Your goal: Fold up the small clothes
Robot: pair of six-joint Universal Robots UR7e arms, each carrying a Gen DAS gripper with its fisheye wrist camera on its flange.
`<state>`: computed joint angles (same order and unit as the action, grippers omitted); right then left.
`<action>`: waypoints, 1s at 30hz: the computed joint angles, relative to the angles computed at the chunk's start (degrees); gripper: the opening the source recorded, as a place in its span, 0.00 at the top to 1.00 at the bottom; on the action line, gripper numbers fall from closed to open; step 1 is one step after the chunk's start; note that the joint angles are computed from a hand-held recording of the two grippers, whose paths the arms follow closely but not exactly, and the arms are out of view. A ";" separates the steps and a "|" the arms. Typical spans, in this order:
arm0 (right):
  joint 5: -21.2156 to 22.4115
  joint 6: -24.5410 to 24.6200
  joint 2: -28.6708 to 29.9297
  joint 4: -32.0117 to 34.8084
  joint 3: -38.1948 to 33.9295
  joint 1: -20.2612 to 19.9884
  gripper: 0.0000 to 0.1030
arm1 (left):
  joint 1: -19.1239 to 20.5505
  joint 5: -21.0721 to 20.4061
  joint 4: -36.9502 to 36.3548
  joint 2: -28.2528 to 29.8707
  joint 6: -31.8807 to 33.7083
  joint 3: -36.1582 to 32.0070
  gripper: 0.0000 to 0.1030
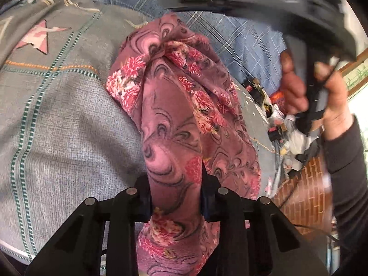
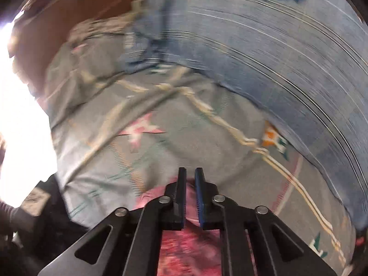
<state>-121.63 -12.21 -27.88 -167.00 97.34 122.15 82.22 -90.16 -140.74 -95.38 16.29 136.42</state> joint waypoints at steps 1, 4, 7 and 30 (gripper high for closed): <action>0.02 -1.84 0.95 4.26 -1.80 1.11 0.59 | -0.25 0.37 -2.16 -0.73 -0.15 1.42 0.72; -5.80 -6.03 5.30 16.39 -7.97 3.77 0.45 | -2.41 1.96 -10.91 -1.48 -0.56 6.30 0.70; -11.51 -4.67 8.47 29.24 -12.97 4.43 0.45 | -4.48 4.28 -18.07 -2.22 0.75 10.78 0.70; -30.62 -3.58 10.87 27.88 -16.03 4.96 0.98 | -8.22 7.87 -24.25 -3.54 7.32 14.39 0.71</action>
